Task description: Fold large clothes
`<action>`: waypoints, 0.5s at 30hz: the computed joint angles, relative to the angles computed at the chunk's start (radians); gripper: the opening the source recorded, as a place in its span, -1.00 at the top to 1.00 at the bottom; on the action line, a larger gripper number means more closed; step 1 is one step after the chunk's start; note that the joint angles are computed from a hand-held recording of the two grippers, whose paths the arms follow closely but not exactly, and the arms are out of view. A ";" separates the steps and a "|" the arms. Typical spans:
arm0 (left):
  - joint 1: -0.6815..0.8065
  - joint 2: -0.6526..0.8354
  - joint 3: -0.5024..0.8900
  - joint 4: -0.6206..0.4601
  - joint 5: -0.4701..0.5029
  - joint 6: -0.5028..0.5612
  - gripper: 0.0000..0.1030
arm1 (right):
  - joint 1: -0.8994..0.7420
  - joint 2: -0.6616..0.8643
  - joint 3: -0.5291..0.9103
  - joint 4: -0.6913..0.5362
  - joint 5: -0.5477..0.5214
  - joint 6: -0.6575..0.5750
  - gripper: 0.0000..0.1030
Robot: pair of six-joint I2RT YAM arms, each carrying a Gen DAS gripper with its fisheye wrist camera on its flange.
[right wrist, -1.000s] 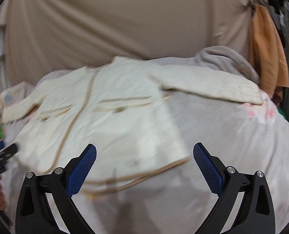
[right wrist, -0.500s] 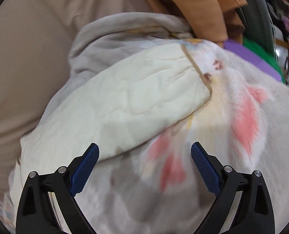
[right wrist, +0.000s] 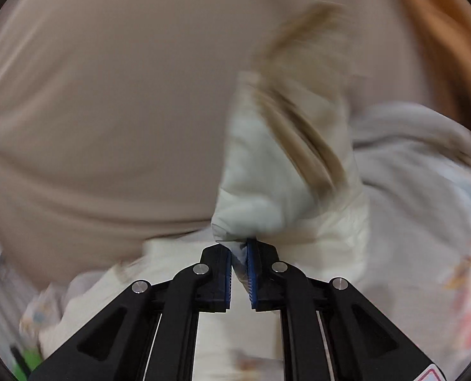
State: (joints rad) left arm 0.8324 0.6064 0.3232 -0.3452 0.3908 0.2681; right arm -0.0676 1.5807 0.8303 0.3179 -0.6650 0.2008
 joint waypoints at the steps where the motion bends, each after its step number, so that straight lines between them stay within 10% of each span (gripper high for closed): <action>1: 0.011 0.008 0.017 -0.004 0.023 -0.001 -0.91 | 0.099 -0.023 0.000 -0.008 0.028 -0.016 0.81; 8: 0.124 0.228 0.129 0.023 0.190 0.006 -0.91 | 0.668 0.309 0.245 -0.107 0.209 -0.102 0.49; 15: 0.111 0.648 0.257 0.102 0.229 -0.033 -0.91 | 0.641 0.344 0.116 -0.042 0.125 -0.104 0.00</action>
